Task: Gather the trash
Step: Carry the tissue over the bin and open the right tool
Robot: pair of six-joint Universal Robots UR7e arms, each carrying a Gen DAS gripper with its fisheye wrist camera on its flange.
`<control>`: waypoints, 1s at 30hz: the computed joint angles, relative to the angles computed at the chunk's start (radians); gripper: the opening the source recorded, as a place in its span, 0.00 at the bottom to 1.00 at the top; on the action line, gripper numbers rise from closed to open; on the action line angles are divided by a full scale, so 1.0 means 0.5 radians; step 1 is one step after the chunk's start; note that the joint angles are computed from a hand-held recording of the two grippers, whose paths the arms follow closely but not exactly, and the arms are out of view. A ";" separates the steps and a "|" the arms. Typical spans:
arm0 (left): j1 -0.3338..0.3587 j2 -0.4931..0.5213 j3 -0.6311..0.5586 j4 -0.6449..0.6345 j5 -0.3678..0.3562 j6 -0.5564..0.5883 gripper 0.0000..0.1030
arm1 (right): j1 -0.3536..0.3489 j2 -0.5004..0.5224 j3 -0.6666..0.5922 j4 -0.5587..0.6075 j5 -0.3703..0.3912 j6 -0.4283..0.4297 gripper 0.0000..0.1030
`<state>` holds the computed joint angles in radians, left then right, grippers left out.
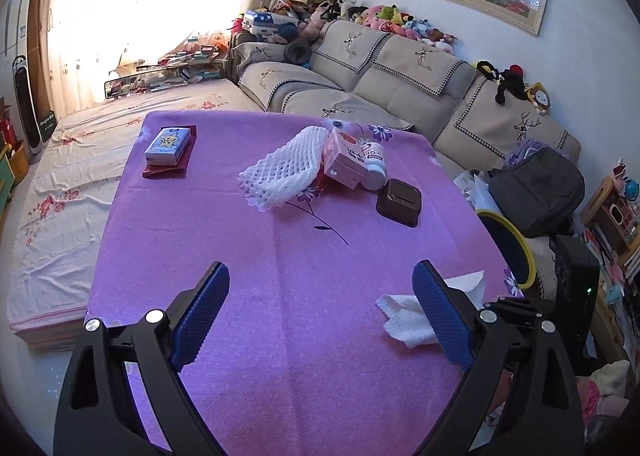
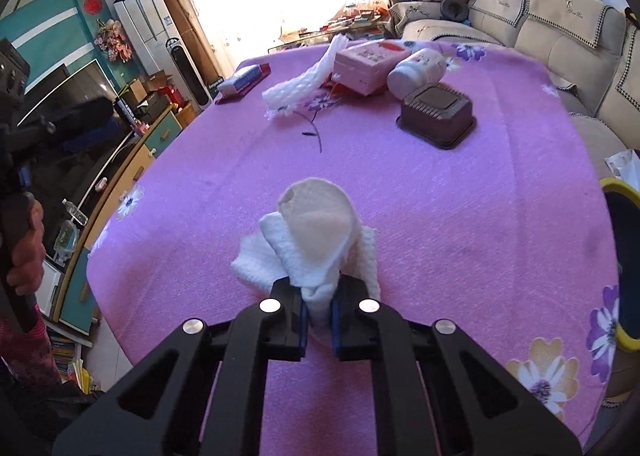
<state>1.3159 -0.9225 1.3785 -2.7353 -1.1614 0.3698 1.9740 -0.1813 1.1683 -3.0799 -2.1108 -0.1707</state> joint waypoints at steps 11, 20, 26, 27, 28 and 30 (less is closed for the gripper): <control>-0.022 0.119 -0.101 0.122 0.016 0.039 0.89 | -0.136 -0.271 0.273 -0.497 -0.564 0.000 0.08; -0.064 0.251 -0.215 0.224 0.042 0.055 0.89 | -0.401 -0.442 0.368 -0.481 -0.782 0.083 0.08; -0.094 0.334 -0.288 0.289 0.064 0.081 0.89 | -0.527 -0.464 0.350 -0.330 -0.776 0.176 0.27; -0.098 0.350 -0.303 0.301 0.067 0.084 0.89 | -0.543 -0.470 0.349 -0.298 -0.780 0.200 0.45; -0.102 0.363 -0.321 0.315 0.071 0.085 0.89 | -0.549 -0.465 0.343 -0.303 -0.787 0.201 0.52; -0.107 0.394 -0.360 0.343 0.077 0.097 0.89 | -0.553 -0.467 0.349 -0.311 -0.812 0.199 0.63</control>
<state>1.2623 -0.7254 1.1985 -2.5639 -1.1230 0.4181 1.6978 -0.4148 1.3426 -3.2354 -2.5169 -0.0712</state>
